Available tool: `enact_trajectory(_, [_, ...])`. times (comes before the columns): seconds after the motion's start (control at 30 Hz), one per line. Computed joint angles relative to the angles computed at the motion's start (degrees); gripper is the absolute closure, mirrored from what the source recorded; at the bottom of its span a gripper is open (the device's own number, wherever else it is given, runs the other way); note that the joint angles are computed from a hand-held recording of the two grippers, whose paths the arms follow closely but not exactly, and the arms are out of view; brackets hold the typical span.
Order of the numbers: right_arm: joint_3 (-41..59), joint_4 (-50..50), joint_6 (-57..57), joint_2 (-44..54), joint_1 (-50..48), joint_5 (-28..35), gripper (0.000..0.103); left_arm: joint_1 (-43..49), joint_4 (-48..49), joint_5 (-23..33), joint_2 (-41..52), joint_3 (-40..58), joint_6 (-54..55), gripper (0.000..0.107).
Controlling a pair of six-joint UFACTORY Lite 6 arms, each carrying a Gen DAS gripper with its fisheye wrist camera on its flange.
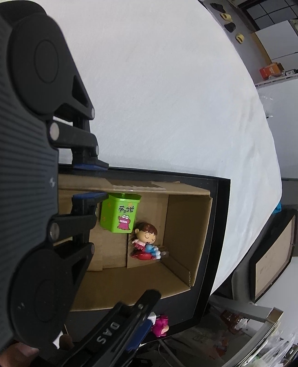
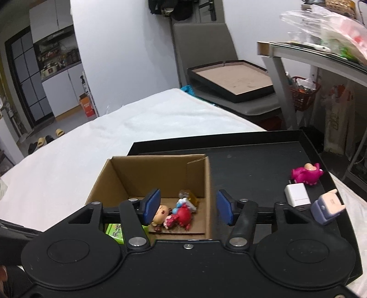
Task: Organize rigid objects
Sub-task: 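Move the right gripper back toward the lavender cube toy on the tray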
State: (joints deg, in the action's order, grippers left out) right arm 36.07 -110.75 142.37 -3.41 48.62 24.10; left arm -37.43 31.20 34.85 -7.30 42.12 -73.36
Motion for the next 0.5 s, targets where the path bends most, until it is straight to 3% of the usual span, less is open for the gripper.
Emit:
enact_trajectory(0.27, [-3.83, -2.77, 2.74, -3.88, -2.94, 0.54, 0.044, -2.72, 1.98, 4.86, 1.75, 2.8, -3.34, 0.067])
enact_trajectory(0.5, [-5.78, -4.93, 4.61, -5.42, -5.59, 1.42, 0.041, -4.91, 2.97, 8.37, 4.24, 6.85, -4.77, 0.057])
